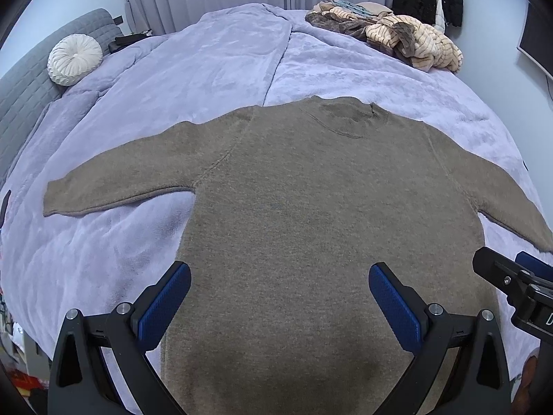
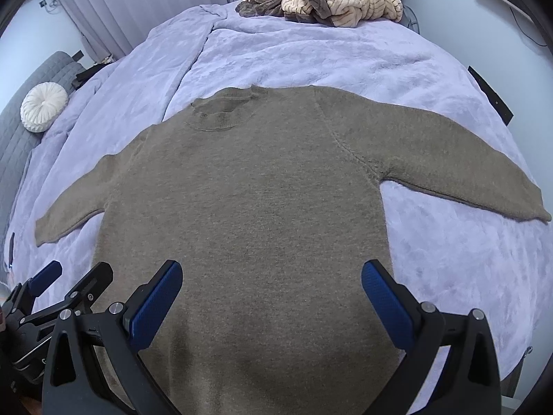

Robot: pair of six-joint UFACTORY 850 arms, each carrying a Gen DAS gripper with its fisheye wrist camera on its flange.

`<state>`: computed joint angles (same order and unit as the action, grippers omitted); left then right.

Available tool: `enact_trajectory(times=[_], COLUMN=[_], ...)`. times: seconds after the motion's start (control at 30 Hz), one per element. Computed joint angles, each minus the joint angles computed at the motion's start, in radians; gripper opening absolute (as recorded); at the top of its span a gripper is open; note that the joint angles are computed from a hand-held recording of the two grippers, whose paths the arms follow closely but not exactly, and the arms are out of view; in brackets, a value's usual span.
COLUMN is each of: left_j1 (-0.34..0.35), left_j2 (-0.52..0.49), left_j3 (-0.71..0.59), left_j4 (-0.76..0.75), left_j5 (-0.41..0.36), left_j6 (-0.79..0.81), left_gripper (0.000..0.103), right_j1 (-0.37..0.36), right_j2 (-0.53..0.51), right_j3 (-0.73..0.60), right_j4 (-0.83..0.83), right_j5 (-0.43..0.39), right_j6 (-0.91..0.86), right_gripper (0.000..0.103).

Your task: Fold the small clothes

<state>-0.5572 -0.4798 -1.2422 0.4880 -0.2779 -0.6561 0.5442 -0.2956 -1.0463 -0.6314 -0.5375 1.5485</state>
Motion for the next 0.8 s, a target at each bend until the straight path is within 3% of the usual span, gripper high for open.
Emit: enact_trajectory(times=[0.8], left_j1=[0.008], left_j2=[-0.006], left_j3=[-0.008], left_j4=[-0.063], left_j5=[-0.012], left_j6=[0.062], left_gripper=[0.103], right_j1=[-0.002], right_j2=[-0.005], right_j3=[-0.006], right_j4=[0.012], right_j5=[-0.010], right_j6=[-0.011], right_gripper=[0.103])
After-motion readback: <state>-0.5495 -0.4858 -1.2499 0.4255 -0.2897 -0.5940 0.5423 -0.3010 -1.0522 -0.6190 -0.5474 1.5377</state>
